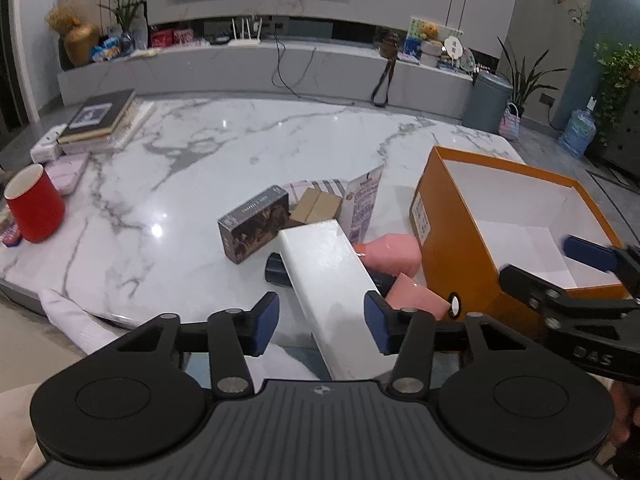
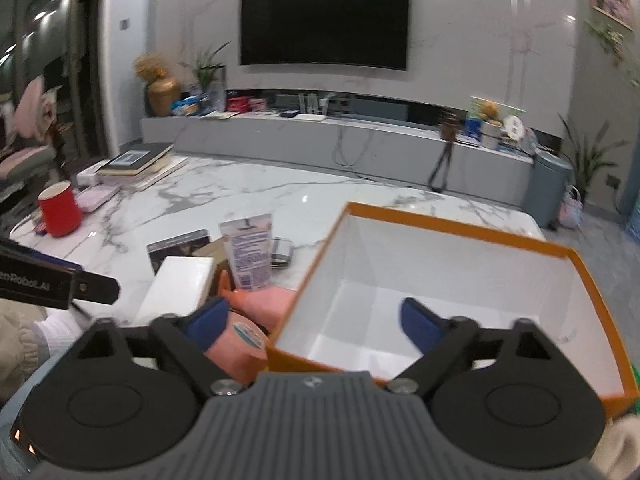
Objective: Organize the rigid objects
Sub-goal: 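Grasp the white rectangular box with the left tool while the right tool grasps the dark blue bottle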
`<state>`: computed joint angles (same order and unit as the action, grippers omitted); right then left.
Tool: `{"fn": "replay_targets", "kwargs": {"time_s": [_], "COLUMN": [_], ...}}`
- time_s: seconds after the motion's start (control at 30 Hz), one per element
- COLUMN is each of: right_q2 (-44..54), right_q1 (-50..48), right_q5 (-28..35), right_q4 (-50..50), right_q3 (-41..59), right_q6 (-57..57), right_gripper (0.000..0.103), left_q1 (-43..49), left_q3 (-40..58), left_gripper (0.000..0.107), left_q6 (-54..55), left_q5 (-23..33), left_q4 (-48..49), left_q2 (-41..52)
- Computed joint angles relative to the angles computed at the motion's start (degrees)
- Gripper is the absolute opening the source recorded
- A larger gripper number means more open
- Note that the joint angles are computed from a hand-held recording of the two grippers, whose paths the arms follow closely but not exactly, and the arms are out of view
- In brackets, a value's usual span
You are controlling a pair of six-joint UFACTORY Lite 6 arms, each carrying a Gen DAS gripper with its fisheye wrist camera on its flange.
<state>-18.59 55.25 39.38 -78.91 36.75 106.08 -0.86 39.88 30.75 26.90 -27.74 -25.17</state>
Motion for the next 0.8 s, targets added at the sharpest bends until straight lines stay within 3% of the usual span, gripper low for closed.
{"fn": "replay_targets", "kwargs": {"time_s": [0.13,0.27,0.43,0.6,0.8], "right_q2": [5.02,11.76,21.46,29.90,36.33], "right_q1": [-4.06,-7.85,-12.49,-14.87,-15.76], "right_q5": [-5.97,-12.08,-19.67,-21.68,-20.41], "right_q4": [-0.27,3.55,18.34,36.51,46.82], "right_q3": [5.26,13.07,23.16,31.26,36.74], "right_q6": [-5.54,-16.19,-39.11,-63.45,-77.37], "right_gripper": [0.074,0.058,0.046,0.023,0.023], "left_q1": [1.48,2.65,4.65,8.60,12.21], "left_q3": [4.78,11.40,19.99,23.42,25.01], "left_gripper": [0.049,0.049,0.053,0.061,0.074], "left_q6": [3.81,3.10,-0.58,3.57,10.07], "left_q5": [4.88,7.98,11.30,14.29,19.22], "left_q4": [-5.00,-6.63,-6.45,-12.72,-21.09], "left_q2": [6.13,14.99,27.19,34.58,39.85]}}
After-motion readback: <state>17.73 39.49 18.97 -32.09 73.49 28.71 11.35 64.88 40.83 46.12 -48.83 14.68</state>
